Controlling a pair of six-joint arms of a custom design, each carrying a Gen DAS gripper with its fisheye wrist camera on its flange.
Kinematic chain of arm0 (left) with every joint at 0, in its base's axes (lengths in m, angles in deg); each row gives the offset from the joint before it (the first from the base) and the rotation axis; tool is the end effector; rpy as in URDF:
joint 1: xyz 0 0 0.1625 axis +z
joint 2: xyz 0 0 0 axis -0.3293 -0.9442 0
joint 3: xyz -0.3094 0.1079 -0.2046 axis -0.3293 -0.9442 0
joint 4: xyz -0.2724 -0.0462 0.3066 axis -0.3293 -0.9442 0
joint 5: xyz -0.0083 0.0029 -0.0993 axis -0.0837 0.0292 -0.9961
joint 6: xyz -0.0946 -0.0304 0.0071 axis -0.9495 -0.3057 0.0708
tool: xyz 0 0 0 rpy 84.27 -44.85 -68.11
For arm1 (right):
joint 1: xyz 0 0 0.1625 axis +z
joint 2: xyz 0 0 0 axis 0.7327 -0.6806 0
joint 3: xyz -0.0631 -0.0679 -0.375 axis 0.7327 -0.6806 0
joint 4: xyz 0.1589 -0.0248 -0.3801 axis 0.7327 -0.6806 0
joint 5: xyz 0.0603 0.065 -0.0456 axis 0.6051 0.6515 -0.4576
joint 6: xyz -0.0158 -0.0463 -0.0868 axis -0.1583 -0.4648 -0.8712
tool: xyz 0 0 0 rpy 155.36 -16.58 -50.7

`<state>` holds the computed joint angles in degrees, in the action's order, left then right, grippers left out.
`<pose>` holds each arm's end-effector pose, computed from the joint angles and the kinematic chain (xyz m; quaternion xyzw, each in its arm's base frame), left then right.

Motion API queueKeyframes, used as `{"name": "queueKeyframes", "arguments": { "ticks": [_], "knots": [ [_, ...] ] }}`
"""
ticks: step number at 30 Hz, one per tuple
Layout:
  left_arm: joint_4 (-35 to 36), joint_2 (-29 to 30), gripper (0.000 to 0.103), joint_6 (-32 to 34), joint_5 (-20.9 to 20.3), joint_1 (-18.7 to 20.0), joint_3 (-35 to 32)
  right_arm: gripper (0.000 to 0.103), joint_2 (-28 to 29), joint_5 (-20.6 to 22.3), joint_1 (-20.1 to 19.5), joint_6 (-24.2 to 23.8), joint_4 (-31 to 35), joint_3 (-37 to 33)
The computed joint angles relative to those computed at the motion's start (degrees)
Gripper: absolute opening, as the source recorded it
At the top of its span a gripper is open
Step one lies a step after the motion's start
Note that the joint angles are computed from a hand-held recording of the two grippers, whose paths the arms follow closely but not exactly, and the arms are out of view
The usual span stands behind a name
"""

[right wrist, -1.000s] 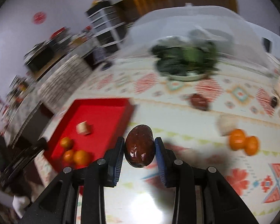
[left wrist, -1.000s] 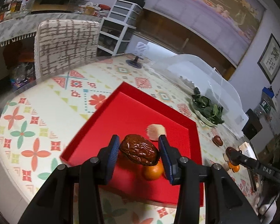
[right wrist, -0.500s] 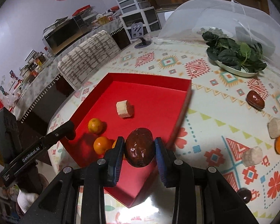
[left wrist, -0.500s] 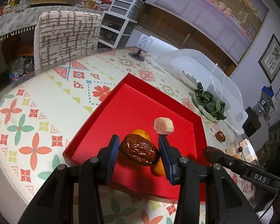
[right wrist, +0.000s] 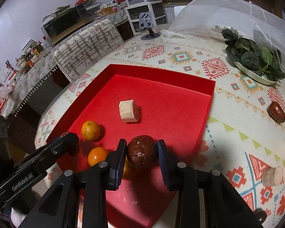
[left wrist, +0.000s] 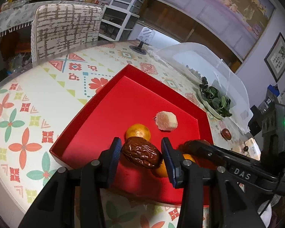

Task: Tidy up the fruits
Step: 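Carry the dates over the red tray and open both grippers to release them, then grasp a pale round piece with the left gripper while the right gripper grasps an orange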

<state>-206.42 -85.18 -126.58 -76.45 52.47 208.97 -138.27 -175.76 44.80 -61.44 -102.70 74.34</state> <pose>-0.2528 -0.4345 0.0567 -0.1471 0.8228 -0.5012 0.2242 0.1406 -0.5984 0.1841 0.4045 -0.9044 0.0868 0.1048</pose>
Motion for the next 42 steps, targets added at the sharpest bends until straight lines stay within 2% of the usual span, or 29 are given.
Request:
{"name": "queueKeyframes", "arguments": {
  "ticks": [1,3,5,12,16,19,23,25,27,29,32,37,42],
  "knots": [
    [-0.3,-0.1,0.043,-0.1,0.0,0.0,0.1,0.036,0.3,0.1,-0.1,0.3,-0.2,-0.2],
    [-0.3,-0.5,0.048,-1.0,0.3,-0.2,0.6,0.042,0.5,0.8,-0.4,1.7,0.1,-0.7],
    [-0.2,-1.0,0.054,-2.0,0.8,-0.6,1.0,0.061,0.4,1.9,-1.0,2.7,0.6,-1.2],
    [0.0,-1.1,0.07,-2.2,2.7,-2.3,0.7,0.064,-3.5,5.6,-1.9,1.4,-1.5,0.3],
    [0.9,0.0,0.077,-0.6,3.8,-3.6,-1.1,0.067,-8.1,8.5,-3.0,-1.4,-6.1,2.8],
    [2.7,1.0,0.083,0.1,4.8,-4.7,-2.8,0.08,-11.6,10.2,-4.1,-4.3,-12.0,5.1],
    [-0.2,3.9,0.084,5.8,5.3,-6.0,-5.6,0.097,-16.6,14.6,-7.2,-6.4,-19.3,7.3],
    [0.3,4.9,0.084,7.3,5.0,-6.6,-7.2,0.102,-18.7,16.3,-9.4,-6.9,-20.5,7.0],
    [-0.7,6.4,0.084,9.7,4.4,-7.0,-8.9,0.103,-19.7,17.6,-11.4,-6.4,-18.7,5.5],
    [-0.4,7.8,0.084,10.8,3.6,-7.1,-10.7,0.103,-19.7,17.0,-13.6,-3.9,-15.3,2.2],
    [-1.0,10.4,0.084,13.5,2.0,-6.9,-13.9,0.103,-19.1,15.0,-17.0,-0.4,-5.8,-3.7],
    [-2.8,15.4,0.084,17.6,-1.1,-5.7,-19.5,0.103,-18.5,13.0,-21.0,0.4,-4.3,-6.5],
    [-2.9,20.1,0.084,22.6,-5.5,-4.3,-25.8,0.103,-16.8,11.2,-22.1,-0.5,-0.3,-9.6]
  ]
}}
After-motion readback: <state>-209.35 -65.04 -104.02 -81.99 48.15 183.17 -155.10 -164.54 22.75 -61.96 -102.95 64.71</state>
